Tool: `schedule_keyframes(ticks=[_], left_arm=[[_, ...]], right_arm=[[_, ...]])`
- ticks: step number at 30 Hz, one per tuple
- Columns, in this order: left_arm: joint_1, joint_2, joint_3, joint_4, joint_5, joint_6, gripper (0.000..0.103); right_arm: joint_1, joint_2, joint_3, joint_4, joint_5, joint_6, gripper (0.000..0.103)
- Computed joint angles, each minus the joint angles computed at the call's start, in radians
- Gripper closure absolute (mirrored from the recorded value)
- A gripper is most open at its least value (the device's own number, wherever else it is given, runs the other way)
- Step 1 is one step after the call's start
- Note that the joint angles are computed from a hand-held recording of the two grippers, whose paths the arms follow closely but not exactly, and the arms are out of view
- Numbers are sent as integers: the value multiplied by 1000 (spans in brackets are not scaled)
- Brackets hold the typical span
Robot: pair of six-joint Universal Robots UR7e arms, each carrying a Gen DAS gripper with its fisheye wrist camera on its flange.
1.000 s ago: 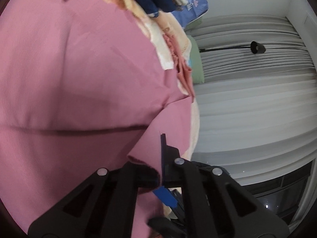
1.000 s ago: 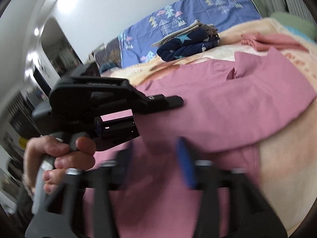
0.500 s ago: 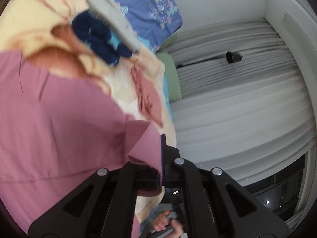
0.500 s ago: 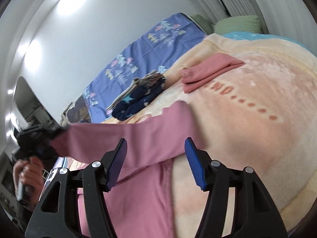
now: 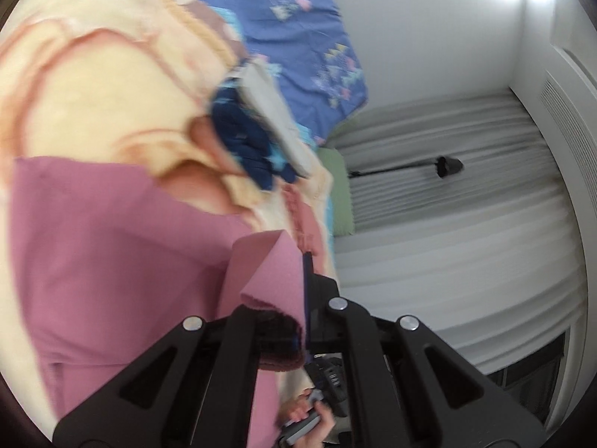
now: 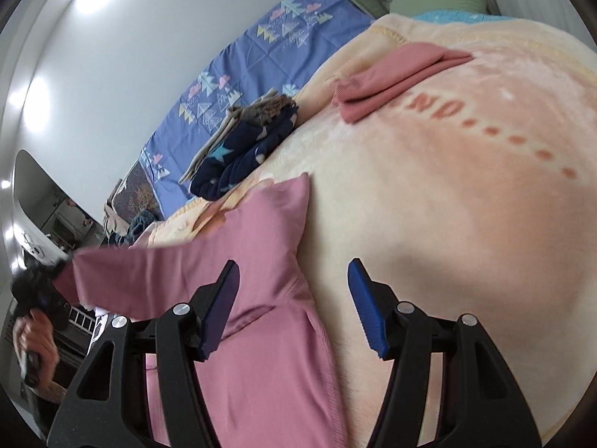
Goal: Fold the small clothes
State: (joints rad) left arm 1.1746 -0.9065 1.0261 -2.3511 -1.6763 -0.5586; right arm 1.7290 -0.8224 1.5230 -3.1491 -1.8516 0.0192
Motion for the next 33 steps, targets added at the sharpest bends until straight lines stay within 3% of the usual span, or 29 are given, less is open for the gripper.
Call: schedule_keyframes(ticks=[9,10,11,12,13,17,21,22,25,29,33], left_arm=[[99,-107,187,-11,14,-36,102],[101,-117,202,-2,38,-34,97],[101,-126,215,5,68,-24,90],[96,-137,226,18,124,-5,77],[89,-148,238,23,193,17,76],[73,-198,300,-39,360,67,72],[5,-239,361,-117,624,194,71],[-1,-242,369,-134,642,225,69],[-6,-240,362,-116,621,285,67],[-6,-230,357,-86,549,275,67],[-30,-264,425,-104,508,278,67]], right_arm=[[6,43,-72,90,-12,4,42],[7,42,-74,97,-13,5,42],[6,43,-77,103,-13,6,42],[6,45,-81,108,-12,6,42],[7,45,-83,110,-13,4,42],[10,45,-87,113,-24,-8,42],[12,42,-82,125,-15,-3,42],[13,41,-79,128,-13,-6,42],[18,42,-69,136,-12,-13,42],[20,23,-37,138,8,3,42],[25,-29,24,188,44,-4,42]])
